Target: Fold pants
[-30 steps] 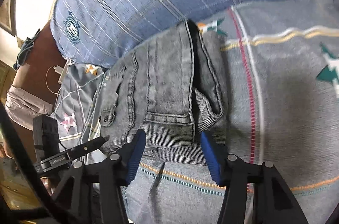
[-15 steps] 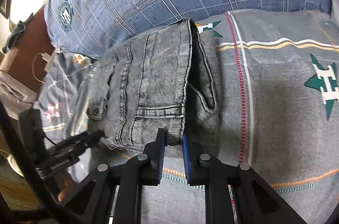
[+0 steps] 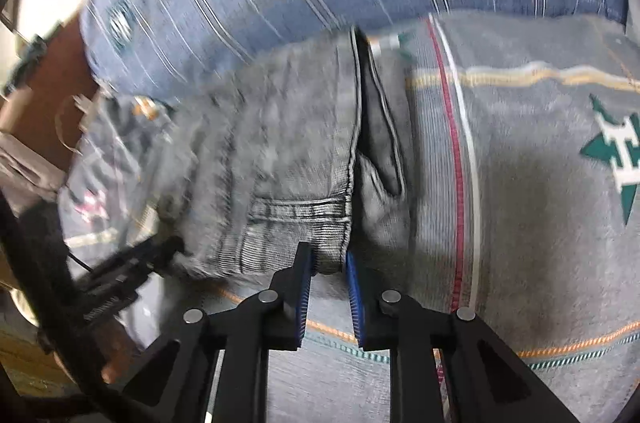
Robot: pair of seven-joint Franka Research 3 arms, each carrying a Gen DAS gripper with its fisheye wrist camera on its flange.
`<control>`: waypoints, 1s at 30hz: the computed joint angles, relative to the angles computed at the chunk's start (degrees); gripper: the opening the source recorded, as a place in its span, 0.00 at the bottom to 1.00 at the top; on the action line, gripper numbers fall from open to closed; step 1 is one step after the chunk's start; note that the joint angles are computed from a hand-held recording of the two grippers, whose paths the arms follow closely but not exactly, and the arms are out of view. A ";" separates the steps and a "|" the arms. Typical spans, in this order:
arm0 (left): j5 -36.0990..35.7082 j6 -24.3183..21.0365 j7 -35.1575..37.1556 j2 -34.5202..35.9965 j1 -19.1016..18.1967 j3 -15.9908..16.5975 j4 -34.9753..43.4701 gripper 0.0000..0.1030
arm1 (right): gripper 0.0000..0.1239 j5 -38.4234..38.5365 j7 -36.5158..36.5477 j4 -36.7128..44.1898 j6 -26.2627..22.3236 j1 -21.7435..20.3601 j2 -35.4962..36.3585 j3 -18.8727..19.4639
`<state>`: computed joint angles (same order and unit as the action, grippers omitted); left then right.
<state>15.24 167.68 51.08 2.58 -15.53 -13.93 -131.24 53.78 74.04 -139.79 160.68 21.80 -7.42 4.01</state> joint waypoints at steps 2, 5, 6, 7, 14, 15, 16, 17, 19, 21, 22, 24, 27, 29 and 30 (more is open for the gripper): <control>8.67 2.08 -6.73 -1.87 -0.01 1.03 -1.34 0.61 | 0.37 9.26 -7.78 -0.71 3.53 1.54 -2.13 -1.10; 24.62 3.73 -20.82 -3.28 1.04 1.38 -1.64 0.69 | 0.63 21.72 -18.25 -0.93 9.27 3.80 -3.95 -1.75; 32.29 2.90 -27.42 -3.68 1.65 1.07 -1.04 0.69 | 0.63 23.09 -19.70 -0.75 9.86 3.89 -4.05 -1.63; 38.77 2.06 -32.74 -4.09 2.13 0.71 -0.52 0.69 | 0.63 24.15 -21.00 -0.60 10.17 3.97 -4.10 -1.46; 51.80 -5.66 -43.60 -5.09 2.21 -0.82 1.61 0.78 | 0.63 13.38 -11.40 -0.13 11.94 2.59 -2.37 1.04; 51.35 -6.57 -43.27 -5.03 2.07 -0.81 1.70 0.78 | 0.63 12.71 -11.03 -0.18 12.03 2.95 -2.30 0.91; 50.54 -7.69 -42.48 -4.88 1.92 -0.81 1.92 0.78 | 0.63 12.57 -10.90 -0.19 12.47 3.39 -2.11 0.80; 50.31 -8.58 -42.44 -5.11 1.75 -0.86 1.88 0.78 | 0.63 12.11 -10.37 -0.40 12.97 3.66 -2.08 0.80; 51.01 -9.54 -43.29 -5.47 1.60 -0.95 1.75 0.78 | 0.63 10.70 -9.16 -0.63 13.13 3.88 -1.86 0.54; 52.02 -10.11 -44.35 -5.88 1.52 -1.09 1.53 0.78 | 0.63 9.86 -8.41 -0.65 13.15 4.10 -1.63 0.35; 52.92 -10.69 -45.16 -6.07 1.48 -1.22 1.54 0.78 | 0.63 9.20 -8.02 -0.64 13.23 4.10 -1.46 0.29; 54.32 -11.71 -46.37 -6.41 1.32 -1.52 1.42 0.79 | 0.63 8.45 -7.38 -0.82 13.57 4.34 -1.53 0.25; 55.05 -12.68 -46.59 -6.27 1.10 -1.65 1.67 0.79 | 0.63 8.86 -8.00 -0.64 13.56 4.82 -1.44 -0.22; 55.05 -13.11 -46.44 -6.20 0.96 -1.65 1.78 0.79 | 0.63 7.97 -7.25 -0.86 14.18 4.82 -1.53 0.00; 55.01 -13.24 -46.40 -6.23 0.90 -1.64 1.80 0.79 | 0.63 8.14 -7.51 -0.82 14.20 5.00 -1.57 -0.17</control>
